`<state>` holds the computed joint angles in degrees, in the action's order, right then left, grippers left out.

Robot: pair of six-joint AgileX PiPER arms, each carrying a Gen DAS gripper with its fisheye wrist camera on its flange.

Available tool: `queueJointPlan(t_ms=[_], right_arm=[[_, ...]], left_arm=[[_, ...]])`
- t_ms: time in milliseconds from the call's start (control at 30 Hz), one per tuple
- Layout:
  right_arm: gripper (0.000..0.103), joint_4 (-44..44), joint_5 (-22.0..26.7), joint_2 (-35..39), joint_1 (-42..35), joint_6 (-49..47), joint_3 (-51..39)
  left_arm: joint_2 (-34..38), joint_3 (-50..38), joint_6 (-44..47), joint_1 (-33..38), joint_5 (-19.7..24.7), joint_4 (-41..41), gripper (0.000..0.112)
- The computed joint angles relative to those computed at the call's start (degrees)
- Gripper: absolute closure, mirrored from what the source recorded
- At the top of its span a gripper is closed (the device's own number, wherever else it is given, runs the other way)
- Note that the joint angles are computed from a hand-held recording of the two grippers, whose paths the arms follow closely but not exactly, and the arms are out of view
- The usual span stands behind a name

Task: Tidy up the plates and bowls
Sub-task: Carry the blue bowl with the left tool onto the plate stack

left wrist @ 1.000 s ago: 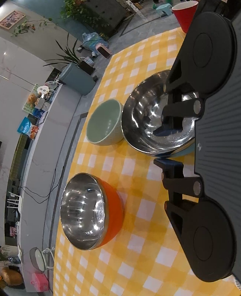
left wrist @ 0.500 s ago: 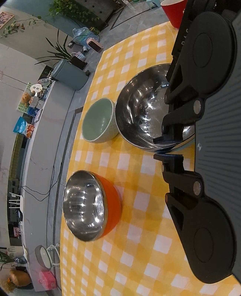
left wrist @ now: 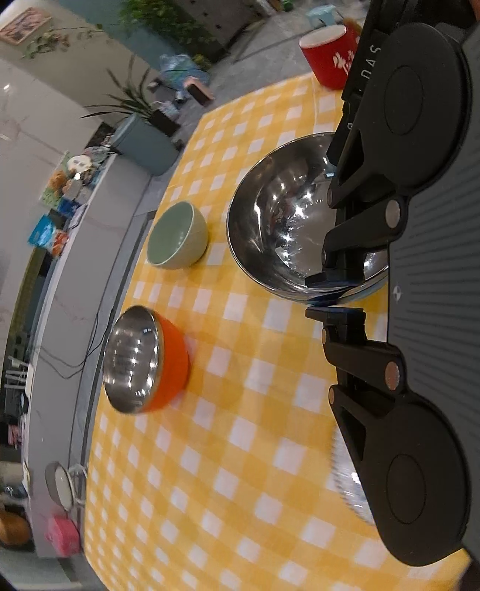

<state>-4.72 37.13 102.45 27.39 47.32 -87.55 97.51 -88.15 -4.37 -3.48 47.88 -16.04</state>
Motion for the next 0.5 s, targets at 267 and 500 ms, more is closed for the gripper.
queueJointPlan(t_ms=[267, 500], right_arm=[[0.096, -0.7, -1.9, -6.5, 1.9, 3.7, 8.7], [0.096, -3.7, -0.9, -10.0, 3.1, 10.2, 13.1]], left_arm=[[-4.8, 6.7, 0.8, 0.7, 0.1, -3.1, 0.1], [-7.8, 11.7, 4.1, 1.7, 2.1, -7.4, 0.099]])
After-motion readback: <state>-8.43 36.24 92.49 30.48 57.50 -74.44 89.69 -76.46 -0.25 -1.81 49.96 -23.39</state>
